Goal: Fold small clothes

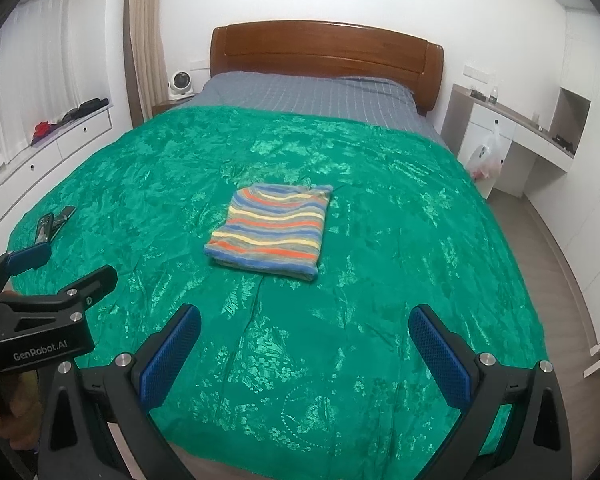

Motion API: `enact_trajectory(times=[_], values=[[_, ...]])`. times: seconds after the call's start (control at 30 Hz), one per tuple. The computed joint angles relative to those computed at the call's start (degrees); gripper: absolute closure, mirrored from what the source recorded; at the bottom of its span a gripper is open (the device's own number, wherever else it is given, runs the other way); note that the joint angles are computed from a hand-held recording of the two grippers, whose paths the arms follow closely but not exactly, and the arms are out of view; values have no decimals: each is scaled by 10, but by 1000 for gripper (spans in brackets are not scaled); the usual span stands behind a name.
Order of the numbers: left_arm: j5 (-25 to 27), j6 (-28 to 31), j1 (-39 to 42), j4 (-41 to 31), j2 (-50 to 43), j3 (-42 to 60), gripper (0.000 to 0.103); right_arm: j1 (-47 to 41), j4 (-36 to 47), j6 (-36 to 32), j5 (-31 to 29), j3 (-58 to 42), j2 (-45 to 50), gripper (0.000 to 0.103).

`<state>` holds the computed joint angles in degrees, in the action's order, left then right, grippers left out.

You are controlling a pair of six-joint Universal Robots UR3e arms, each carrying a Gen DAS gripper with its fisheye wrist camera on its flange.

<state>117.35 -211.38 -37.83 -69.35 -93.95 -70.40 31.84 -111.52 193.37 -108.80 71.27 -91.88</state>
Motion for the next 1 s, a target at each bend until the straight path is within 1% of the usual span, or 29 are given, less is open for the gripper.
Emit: enact_trajectory(times=[0.13,0.23,0.3,0.4,0.53,0.73,1.0], values=[[12,-1,-7,-18,-5,25,0,-1,4,-11,11,-14,6,0],[32,-10,-16,-33,-12,39,0,-4,-17,-16,21,2,-6,0],[35,-19,-15,-42,-13,43,0,-11,-21,-15,33,13,-14,0],[34,-32,-11,-49,-6,35,0,-17,-2,-8,42,13,-17,0],[53,-40,-19,-57,-6,34,0,-20,21,5,54,2,-17,0],[73,-28,-36,-59,-11,41,0,-13,31,6,49,-25,-1,0],[53,-10,-31,-41,-11,32,0,-13,34,9,42,-9,-6,0]])
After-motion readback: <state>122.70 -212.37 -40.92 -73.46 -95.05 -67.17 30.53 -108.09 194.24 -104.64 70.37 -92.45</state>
